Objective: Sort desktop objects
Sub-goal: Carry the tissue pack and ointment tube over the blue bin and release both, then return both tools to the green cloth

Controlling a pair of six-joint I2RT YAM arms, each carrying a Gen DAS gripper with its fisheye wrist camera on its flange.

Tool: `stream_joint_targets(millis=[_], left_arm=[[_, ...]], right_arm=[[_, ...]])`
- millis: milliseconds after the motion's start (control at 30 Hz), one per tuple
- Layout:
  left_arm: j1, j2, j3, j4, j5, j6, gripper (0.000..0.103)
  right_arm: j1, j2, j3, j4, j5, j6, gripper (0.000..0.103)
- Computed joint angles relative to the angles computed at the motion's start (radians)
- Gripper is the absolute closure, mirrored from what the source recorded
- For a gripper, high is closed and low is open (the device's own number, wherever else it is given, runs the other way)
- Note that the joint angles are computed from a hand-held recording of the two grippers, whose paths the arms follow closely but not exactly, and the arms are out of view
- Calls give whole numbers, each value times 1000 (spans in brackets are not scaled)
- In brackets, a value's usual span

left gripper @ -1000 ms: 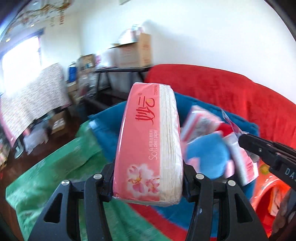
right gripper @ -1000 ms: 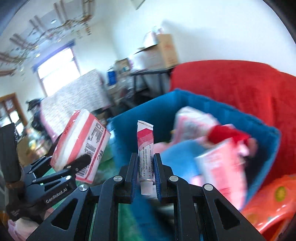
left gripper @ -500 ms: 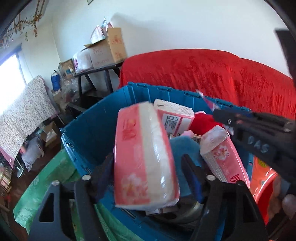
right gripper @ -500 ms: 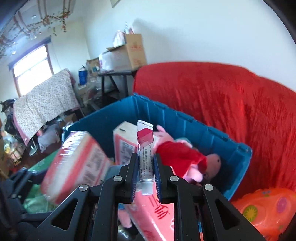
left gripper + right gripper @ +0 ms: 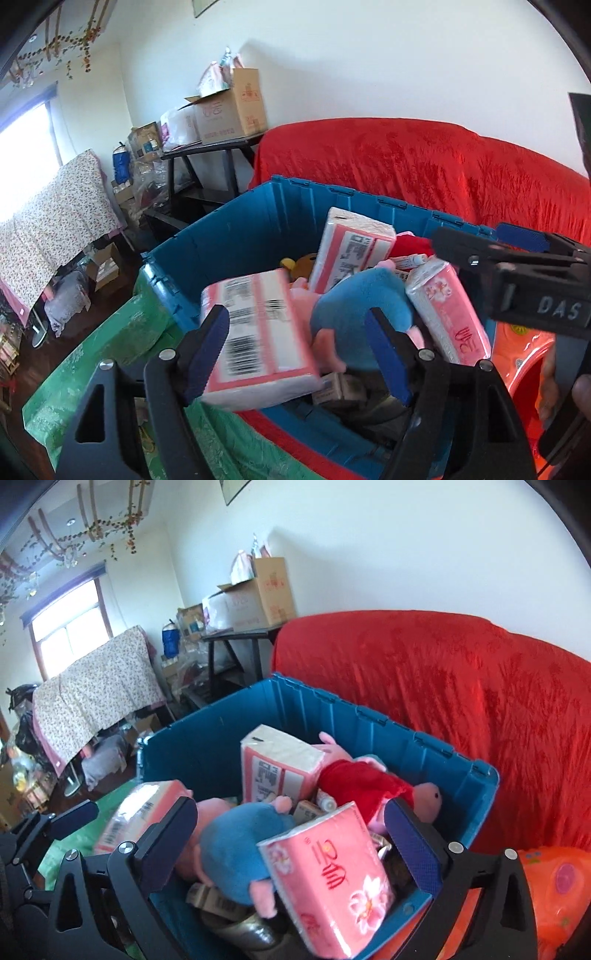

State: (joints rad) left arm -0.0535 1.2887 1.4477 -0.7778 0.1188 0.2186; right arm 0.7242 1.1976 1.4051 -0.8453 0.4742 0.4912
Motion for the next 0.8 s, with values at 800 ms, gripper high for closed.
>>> stream_joint_targets(millis=[800], left_arm=[[892, -69, -69, -154, 575, 276, 22]], right_arm=[[527, 296, 289, -178, 297, 201, 0]])
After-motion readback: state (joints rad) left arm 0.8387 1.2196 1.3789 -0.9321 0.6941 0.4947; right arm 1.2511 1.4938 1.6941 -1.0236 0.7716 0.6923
